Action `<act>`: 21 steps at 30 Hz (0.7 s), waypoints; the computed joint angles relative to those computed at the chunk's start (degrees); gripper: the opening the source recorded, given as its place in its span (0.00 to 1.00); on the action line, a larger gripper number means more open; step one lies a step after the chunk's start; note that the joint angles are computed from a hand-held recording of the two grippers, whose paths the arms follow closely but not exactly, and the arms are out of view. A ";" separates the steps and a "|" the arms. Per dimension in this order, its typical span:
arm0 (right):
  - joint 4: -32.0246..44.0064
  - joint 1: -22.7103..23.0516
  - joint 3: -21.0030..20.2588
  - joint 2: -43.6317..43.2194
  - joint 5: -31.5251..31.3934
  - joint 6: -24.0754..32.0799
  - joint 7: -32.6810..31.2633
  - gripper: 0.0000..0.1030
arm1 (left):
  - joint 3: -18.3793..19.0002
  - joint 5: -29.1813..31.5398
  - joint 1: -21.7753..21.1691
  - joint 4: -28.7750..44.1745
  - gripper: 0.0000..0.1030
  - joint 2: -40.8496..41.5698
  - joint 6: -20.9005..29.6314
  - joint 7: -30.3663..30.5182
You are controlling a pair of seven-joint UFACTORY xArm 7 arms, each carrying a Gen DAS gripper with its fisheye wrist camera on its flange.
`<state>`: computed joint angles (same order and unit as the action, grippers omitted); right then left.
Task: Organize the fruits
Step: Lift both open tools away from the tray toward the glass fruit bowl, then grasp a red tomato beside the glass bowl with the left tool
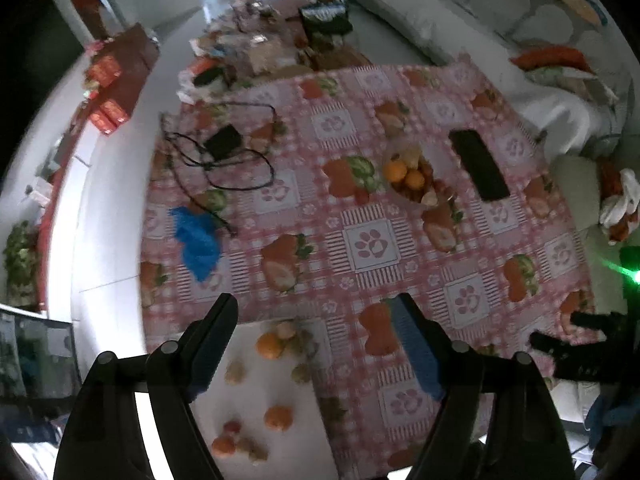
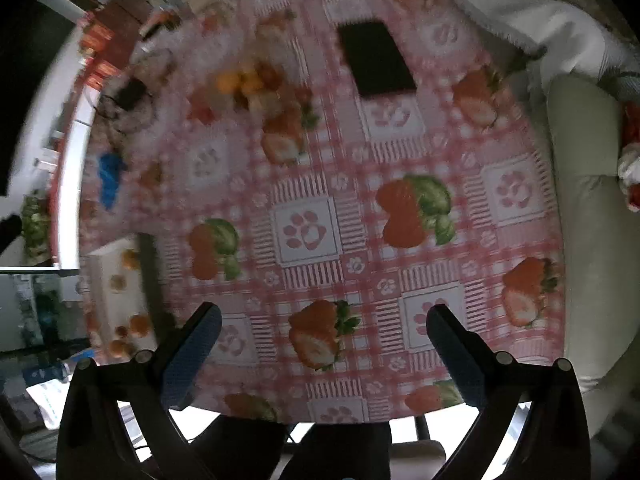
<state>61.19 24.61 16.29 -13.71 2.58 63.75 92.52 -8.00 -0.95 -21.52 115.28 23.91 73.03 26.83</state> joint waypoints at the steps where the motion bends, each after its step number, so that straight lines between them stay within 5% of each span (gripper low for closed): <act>1: -0.60 -0.01 -0.09 1.54 0.45 -1.43 -0.26 1.00 | -0.17 -0.28 -0.25 0.01 0.80 1.48 -1.04 -0.30; 6: -2.29 0.61 -0.36 6.79 -1.48 -5.26 -0.91 1.00 | -0.24 -0.04 -2.81 0.95 0.80 8.87 -10.23 -3.58; 12: -4.29 1.37 -1.12 9.97 -7.90 -6.16 -2.12 1.00 | -0.19 -1.54 -5.46 10.65 0.79 20.78 -13.34 -9.47; 15: -5.06 1.49 -1.51 10.54 -11.57 -5.96 -3.60 1.00 | 0.45 -0.41 -6.74 9.72 0.78 23.20 -19.45 -10.15; 21: -6.28 1.55 -2.12 11.87 -15.66 -8.70 -7.17 1.00 | -0.34 -0.37 -6.72 11.05 0.73 27.69 -22.89 -7.50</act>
